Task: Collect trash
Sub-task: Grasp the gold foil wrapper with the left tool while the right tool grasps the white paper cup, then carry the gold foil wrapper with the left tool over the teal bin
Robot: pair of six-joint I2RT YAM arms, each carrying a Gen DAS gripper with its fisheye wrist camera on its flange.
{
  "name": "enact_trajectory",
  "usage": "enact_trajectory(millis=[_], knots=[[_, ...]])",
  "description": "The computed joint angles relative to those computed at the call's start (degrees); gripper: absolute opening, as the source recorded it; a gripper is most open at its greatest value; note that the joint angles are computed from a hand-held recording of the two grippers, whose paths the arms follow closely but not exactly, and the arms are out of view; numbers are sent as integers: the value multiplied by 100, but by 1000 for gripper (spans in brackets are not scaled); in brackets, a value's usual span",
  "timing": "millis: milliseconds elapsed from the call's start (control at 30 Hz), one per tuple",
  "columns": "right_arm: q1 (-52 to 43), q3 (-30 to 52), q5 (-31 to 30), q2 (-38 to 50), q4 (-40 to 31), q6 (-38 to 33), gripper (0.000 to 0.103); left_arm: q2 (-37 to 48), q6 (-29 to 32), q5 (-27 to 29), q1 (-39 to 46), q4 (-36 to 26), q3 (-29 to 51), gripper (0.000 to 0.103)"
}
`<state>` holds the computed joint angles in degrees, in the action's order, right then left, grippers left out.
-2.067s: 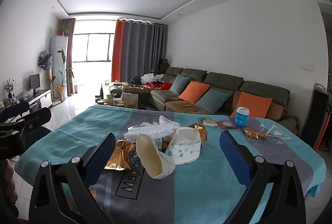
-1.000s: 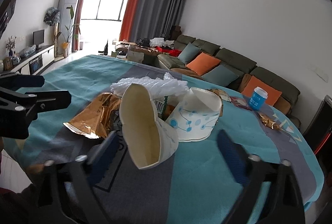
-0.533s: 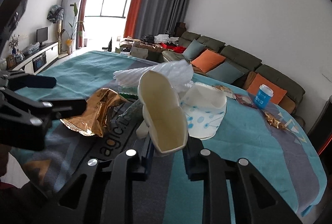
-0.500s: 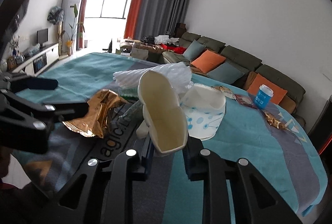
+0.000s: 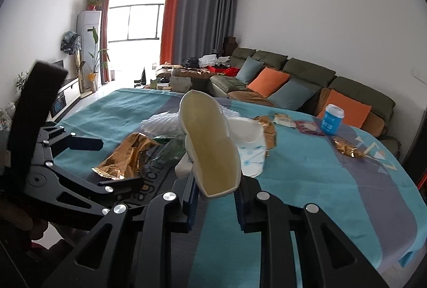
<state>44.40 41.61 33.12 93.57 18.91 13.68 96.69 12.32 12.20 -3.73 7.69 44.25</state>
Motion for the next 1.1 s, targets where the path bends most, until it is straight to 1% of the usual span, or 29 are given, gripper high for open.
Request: enact_trajectory(millis=[167,200,367,400,467,533,600,700,800,933,967,1100], knots=[[26,-28,11,-30,25,-24,22,443,-184,46,58,-306,390,97],[34,-14,8,-18,21,-41,22,510,-206,41,61,-352,448,92],[41,-17,8,-20,25,-41,22,610,-231,48,117,-307,489,84],[54,-10,24,-23,22,-53,22,604,-266,90,148,-276,483,77],[33,-11,-8,-19,40,-80,22,600,-328,300,255,-239,480,74],[52,7,-1,9,42,-78,22,605,-348,364,317,-245,493,68],[73,-1,12,-4,74,-107,22,573,-377,549,399,-228,476,55],[110,2,21,-21,90,-130,22,564,-360,672,469,-260,482,47],[157,24,45,-30,115,-181,22,523,-416,932,614,-282,458,42],[237,58,86,-36,169,-245,22,372,-448,1159,794,-243,351,39],[255,81,86,-33,174,-267,22,316,-460,1170,817,-222,318,38],[314,163,51,3,271,-396,22,45,-491,1234,1017,-117,177,38]])
